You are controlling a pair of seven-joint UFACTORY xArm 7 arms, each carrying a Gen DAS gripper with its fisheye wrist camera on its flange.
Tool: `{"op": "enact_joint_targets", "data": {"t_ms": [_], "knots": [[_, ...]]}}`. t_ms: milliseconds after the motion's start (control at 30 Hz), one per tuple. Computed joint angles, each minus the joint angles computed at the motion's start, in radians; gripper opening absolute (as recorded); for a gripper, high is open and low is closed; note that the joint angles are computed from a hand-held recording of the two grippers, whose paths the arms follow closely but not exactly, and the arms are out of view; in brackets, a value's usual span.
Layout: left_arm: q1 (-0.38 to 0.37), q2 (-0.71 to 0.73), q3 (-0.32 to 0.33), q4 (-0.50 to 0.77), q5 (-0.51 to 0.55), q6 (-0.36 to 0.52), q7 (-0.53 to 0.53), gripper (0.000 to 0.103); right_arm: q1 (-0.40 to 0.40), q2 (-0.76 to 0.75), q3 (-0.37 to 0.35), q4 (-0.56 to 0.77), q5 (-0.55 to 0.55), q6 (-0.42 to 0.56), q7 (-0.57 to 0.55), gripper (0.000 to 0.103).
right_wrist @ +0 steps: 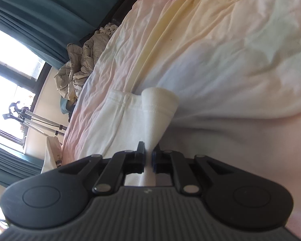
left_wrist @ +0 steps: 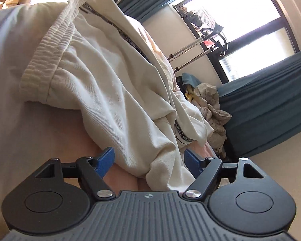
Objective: Fold clothes
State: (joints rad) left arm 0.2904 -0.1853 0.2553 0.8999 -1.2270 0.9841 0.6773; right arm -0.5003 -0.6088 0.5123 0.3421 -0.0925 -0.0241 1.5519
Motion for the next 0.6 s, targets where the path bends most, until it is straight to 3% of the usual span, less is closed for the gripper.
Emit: {"op": "enact_joint_targets", "data": {"t_ms": [67,167,233,367,400,467,500,533,600], "knots": [[0.019,0.062,0.019,0.040,-0.038,0.027,-0.084,0.079,0.003,0.004,-0.004,0.000,0.009,-0.002,0.010,0.010],[0.046,0.114,0.003,0.054,-0.088,-0.019,-0.168,0.079,-0.007,0.010,0.006,0.002,0.016,-0.012,0.027,0.010],[0.058,0.155,-0.016,0.076,-0.064,-0.044,-0.235,0.077,-0.022,0.012,0.019,0.007,0.015,-0.013,0.032,0.010],[0.085,0.198,-0.042,0.105,-0.073,-0.058,-0.265,0.073,-0.098,0.034,0.078,0.033,-0.012,-0.022,0.032,0.010],[0.089,0.201,-0.048,0.112,-0.072,-0.073,-0.257,0.065,-0.124,0.042,0.099,0.043,-0.022,-0.025,0.030,0.010],[0.095,0.207,-0.056,0.127,-0.067,-0.106,-0.249,0.042,-0.181,0.052,0.146,0.062,-0.037,-0.029,0.030,0.010],[0.098,0.210,-0.059,0.135,-0.065,-0.120,-0.254,0.024,-0.209,0.051,0.174,0.071,-0.039,-0.027,0.040,0.010],[0.105,0.220,-0.057,0.149,-0.065,-0.107,-0.273,0.015,-0.232,0.053,0.196,0.077,-0.039,-0.034,0.053,0.007],[0.119,0.231,-0.057,0.170,-0.058,-0.084,-0.314,0.012,-0.277,0.036,0.237,0.079,-0.033,-0.050,0.078,0.004]]}}
